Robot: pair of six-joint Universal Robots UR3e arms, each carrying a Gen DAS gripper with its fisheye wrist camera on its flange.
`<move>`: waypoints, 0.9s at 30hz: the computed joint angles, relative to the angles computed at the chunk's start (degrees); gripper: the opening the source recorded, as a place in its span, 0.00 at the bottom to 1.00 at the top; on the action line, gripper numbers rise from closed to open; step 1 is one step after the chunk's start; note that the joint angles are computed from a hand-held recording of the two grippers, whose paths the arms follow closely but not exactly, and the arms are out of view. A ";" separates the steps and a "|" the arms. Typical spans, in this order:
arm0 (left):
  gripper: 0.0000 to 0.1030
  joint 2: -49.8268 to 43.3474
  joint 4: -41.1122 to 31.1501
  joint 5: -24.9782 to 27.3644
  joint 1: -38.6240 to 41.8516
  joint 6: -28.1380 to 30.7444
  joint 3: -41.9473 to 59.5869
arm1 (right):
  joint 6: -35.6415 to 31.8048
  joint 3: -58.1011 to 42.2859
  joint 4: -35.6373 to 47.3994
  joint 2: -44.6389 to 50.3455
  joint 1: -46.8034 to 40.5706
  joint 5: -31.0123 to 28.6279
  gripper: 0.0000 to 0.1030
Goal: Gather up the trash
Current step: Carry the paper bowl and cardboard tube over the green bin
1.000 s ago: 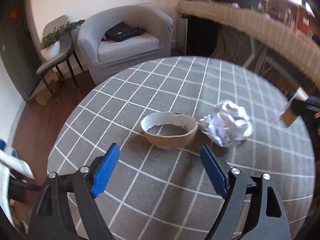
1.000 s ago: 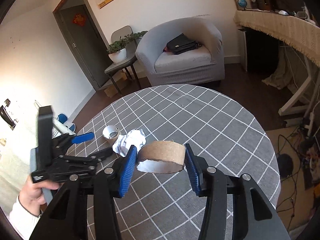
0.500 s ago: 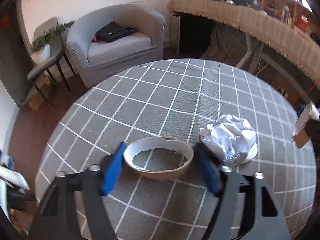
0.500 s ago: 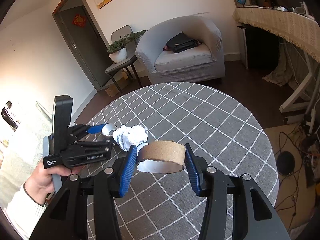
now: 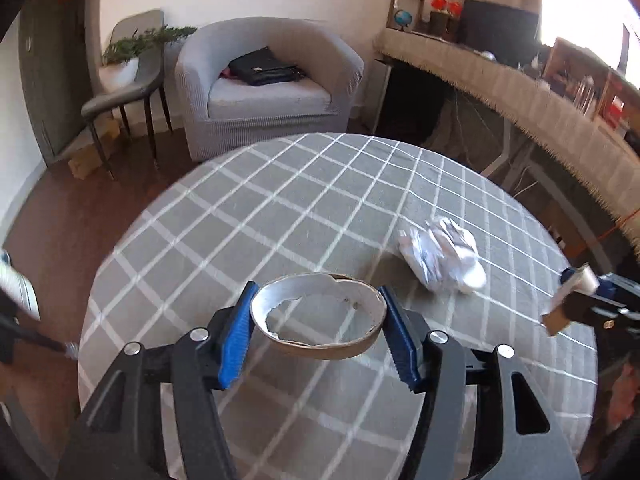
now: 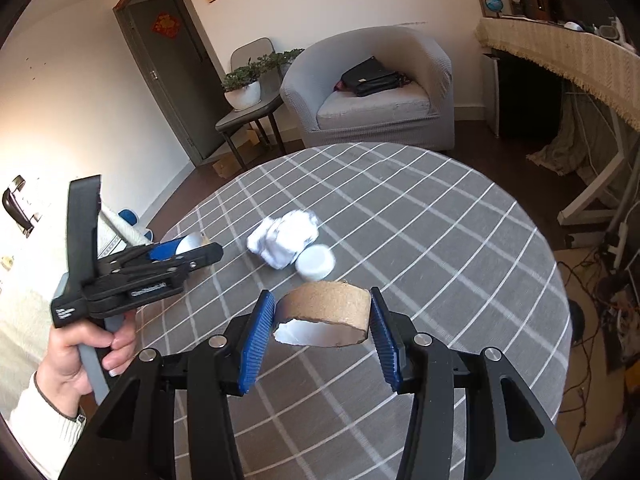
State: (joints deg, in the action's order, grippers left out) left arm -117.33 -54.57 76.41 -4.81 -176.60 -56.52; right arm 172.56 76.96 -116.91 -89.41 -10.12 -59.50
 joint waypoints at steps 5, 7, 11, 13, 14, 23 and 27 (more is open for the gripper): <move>0.61 12.85 3.21 -1.32 3.00 1.72 -16.03 | 2.64 3.91 -2.21 -3.88 3.30 -0.94 0.47; 0.61 18.22 3.95 -0.77 4.40 3.25 -21.76 | 4.05 4.95 -3.63 -4.59 5.82 -1.79 0.47; 0.61 28.55 4.24 -0.14 8.05 6.69 -31.21 | 6.18 3.91 -5.42 -3.08 11.77 -4.19 0.47; 0.61 32.66 3.19 -0.96 10.94 8.37 -34.52 | 7.26 2.59 -6.25 -1.45 14.61 -5.42 0.47; 0.61 34.59 2.75 -1.53 12.54 9.23 -36.10 | 8.14 1.27 -6.75 -0.02 16.52 -6.10 0.47; 0.61 42.09 2.14 -6.41 26.24 17.18 -44.47 | 11.78 -15.05 -5.98 13.74 28.59 -11.24 0.47; 0.61 44.08 0.39 -10.79 33.64 19.93 -47.75 | 12.55 -24.23 -3.69 20.67 32.93 -12.68 0.47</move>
State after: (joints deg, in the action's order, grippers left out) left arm -73.24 -54.18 65.62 28.83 -156.68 -104.27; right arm 185.11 52.73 -120.60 -68.73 22.81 -72.18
